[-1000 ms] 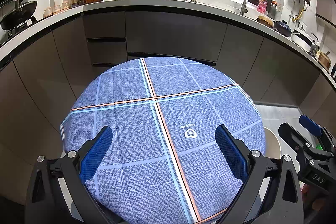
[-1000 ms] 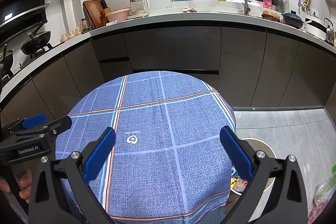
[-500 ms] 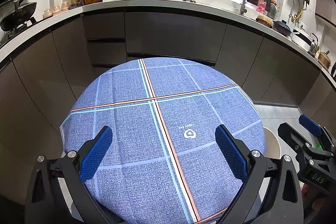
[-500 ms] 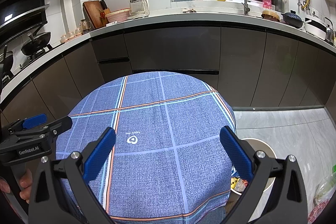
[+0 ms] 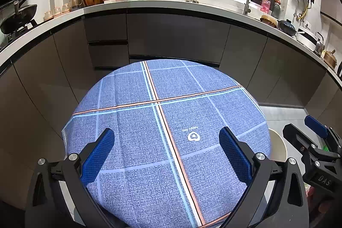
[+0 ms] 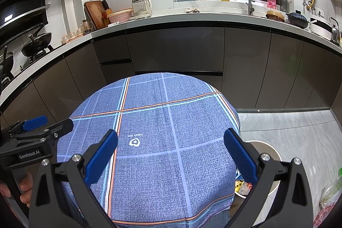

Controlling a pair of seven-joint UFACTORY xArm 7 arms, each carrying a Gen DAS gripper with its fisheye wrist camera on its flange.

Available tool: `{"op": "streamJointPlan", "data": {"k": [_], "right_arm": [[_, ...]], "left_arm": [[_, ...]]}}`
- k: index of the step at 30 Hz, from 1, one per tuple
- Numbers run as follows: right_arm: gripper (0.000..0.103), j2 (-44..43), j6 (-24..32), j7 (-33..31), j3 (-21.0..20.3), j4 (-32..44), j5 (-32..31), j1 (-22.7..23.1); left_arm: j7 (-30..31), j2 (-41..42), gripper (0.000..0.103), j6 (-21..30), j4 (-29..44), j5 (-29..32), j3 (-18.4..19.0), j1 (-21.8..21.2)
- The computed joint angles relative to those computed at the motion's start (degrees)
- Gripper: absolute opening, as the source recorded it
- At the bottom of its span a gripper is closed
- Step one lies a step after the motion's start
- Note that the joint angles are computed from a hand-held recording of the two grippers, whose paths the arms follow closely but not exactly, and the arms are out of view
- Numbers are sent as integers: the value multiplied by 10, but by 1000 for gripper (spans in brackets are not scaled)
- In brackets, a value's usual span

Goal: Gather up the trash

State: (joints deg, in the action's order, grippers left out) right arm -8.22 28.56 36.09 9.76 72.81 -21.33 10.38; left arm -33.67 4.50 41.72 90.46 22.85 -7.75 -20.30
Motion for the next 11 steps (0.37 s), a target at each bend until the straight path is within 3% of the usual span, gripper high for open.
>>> {"op": "streamJointPlan", "data": {"k": [11], "right_arm": [[100, -1, -1, 0, 0, -2, 0, 0]], "left_arm": [[5, 1, 95, 1, 3, -4, 1, 0]]}}
